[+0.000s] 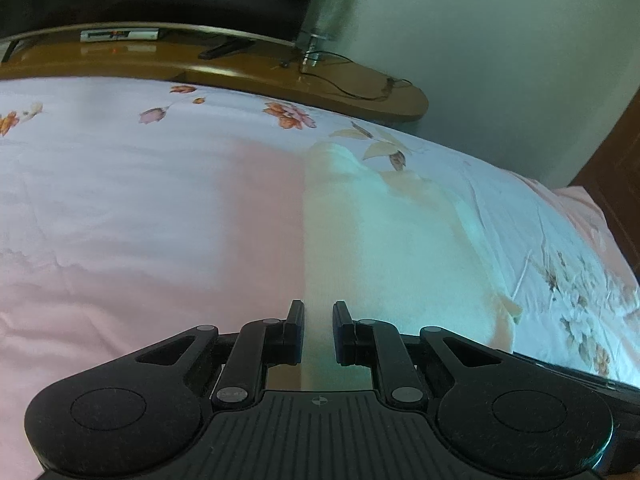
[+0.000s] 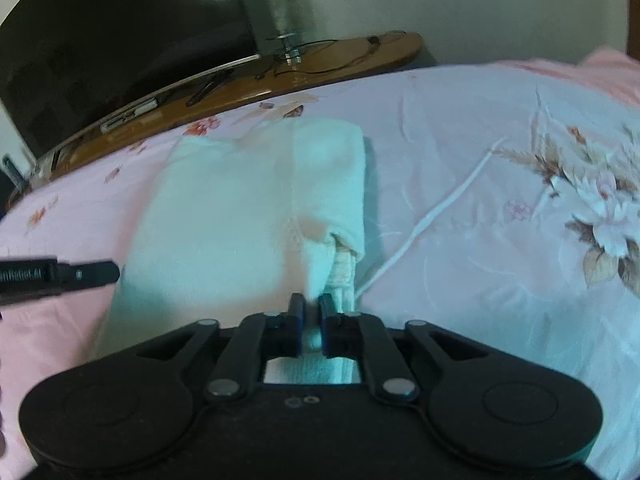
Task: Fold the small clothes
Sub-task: 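Close both grippers on the sweater strip's end, right gripper on the cuff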
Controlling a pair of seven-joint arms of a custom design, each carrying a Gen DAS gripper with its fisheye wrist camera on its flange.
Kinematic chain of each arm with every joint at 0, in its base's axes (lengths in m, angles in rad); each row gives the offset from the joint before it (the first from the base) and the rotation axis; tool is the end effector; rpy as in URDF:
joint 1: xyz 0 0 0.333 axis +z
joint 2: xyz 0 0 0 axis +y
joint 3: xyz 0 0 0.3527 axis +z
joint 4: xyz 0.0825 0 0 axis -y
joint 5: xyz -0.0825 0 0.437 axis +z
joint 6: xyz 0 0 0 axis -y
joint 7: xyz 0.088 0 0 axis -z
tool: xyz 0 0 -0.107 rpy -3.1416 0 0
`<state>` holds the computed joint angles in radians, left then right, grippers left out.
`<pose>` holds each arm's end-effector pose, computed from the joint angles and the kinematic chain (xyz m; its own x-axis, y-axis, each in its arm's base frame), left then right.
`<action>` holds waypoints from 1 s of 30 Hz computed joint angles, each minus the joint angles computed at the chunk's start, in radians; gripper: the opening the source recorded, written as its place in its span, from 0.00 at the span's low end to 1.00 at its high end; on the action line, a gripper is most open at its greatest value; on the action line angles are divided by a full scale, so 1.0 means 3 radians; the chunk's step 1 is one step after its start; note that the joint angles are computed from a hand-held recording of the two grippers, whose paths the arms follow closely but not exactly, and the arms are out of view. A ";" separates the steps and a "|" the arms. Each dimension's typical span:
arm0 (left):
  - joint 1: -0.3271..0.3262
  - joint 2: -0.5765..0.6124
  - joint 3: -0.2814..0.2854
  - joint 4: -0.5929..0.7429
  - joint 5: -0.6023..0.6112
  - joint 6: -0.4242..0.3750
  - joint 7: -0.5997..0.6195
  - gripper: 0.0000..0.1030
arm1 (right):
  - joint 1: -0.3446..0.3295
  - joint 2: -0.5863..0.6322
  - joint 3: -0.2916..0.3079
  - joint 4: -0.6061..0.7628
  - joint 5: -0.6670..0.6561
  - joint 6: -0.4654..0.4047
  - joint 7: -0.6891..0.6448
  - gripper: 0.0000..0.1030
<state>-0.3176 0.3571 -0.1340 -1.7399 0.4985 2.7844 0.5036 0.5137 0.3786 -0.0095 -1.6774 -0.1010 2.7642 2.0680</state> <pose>0.6732 -0.3370 0.4579 0.1166 -0.9438 0.3092 -0.7497 -0.2878 -0.5959 0.6702 0.3758 0.4752 0.1650 -0.9599 -0.2266 -0.7909 0.0085 -0.6119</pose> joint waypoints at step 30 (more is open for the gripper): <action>0.0229 0.0458 -0.0254 0.0324 -0.0620 0.0256 0.0470 0.81 | -0.0261 0.0391 0.0186 0.0461 0.0687 -0.0004 -0.0396 0.77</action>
<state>-0.2490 0.4945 -0.2101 -1.6427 0.3124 2.8613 0.6447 0.4354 0.4960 0.0463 -1.5391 0.1052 2.7631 1.9493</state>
